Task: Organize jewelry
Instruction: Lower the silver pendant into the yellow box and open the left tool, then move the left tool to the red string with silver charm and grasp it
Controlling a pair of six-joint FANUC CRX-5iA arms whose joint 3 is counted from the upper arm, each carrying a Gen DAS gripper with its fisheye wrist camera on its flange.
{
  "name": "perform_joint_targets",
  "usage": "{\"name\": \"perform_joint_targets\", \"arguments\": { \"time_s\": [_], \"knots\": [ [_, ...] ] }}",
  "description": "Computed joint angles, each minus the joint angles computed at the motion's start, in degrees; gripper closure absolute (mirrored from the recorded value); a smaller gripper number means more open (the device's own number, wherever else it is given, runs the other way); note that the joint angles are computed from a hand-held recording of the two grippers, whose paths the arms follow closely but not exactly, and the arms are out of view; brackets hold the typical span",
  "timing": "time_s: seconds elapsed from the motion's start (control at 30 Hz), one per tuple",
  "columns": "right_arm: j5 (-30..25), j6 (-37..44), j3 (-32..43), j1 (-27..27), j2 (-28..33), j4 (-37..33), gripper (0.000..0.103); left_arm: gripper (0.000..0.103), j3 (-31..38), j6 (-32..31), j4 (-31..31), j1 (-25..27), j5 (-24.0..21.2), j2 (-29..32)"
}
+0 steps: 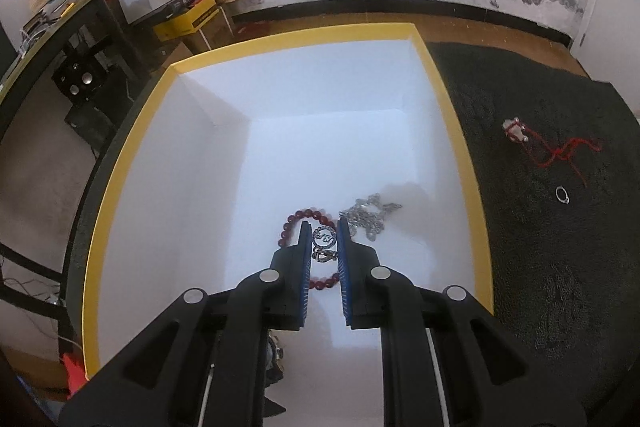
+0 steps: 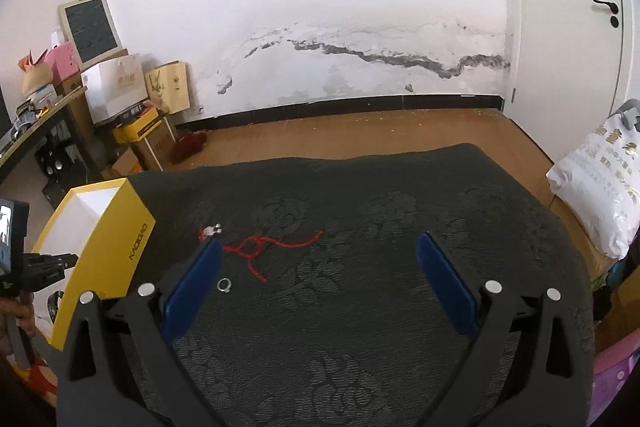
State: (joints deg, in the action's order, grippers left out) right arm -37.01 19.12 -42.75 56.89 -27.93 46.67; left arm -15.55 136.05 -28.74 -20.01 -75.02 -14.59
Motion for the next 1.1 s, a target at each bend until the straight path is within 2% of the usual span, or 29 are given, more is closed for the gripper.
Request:
{"name": "perform_joint_targets", "arguments": {
  "time_s": [0.07,0.13,0.17,0.2,0.27,0.37,0.53,0.63,0.73,0.83,1.0,1.1],
  "knots": [
    [0.37,1.29,0.22,-0.85,-0.25,-1.04,0.009,0.088,0.94,-0.22,-0.49,-0.75,-1.14,0.83],
    [0.43,1.84,0.0,-1.26,-0.87,-1.35,0.009,0.063,1.85,0.76,-1.15,-1.35,-2.43,1.38],
    [0.34,2.39,0.07,-1.46,-1.1,-1.69,0.009,0.029,2.54,1.65,-2.19,-2.03,-3.42,1.87],
    [0.24,2.71,0.1,-1.66,-1.25,-2.01,0.009,0.006,3.07,2.8,-3.72,-3.15,-4.18,2.03],
    [0.49,2.77,0.03,-2.1,-1.63,-2.32,0.009,0.006,4.59,4.56,-7.48,-5.92,-6.36,2.67],
    [0.78,2.7,-0.08,-2.54,-2.2,-2.61,0.009,0.006,5.87,5.96,-8.97,-6.93,-8.54,2.94],
    [0.2,3.49,-0.48,-2.46,-3.03,-2.64,0.009,0.006,8.9,11.12,-11.71,-10.83,-8.98,2.32],
    [-0.04,3.77,-0.63,-3.01,-3.56,-2.91,0.009,0.006,12.06,13.88,-14.75,-16.13,-5.68,3.61],
    [-0.49,4.02,-1.04,-4.02,-4.31,-3.67,0.009,0.006,13.47,14.4,-14.05,-18.37,0.34,7.01],
    [-1.06,4.99,-1.26,-4.94,-5.11,-5.39,0.009,0.006,12.8,11.74,-9.69,-17.56,7.32,10.48],
    [-1.31,6.91,-1.57,-6.39,-6.5,-7.62,0.009,0.006,15.42,7.72,-8.56,-17.91,8.91,18.41],
    [-1.31,8.21,-1.6,-6.98,-6.91,-8.86,0.009,0.006,14.2,7.26,-2.72,-14.31,14.18,19.79]
  ]
}}
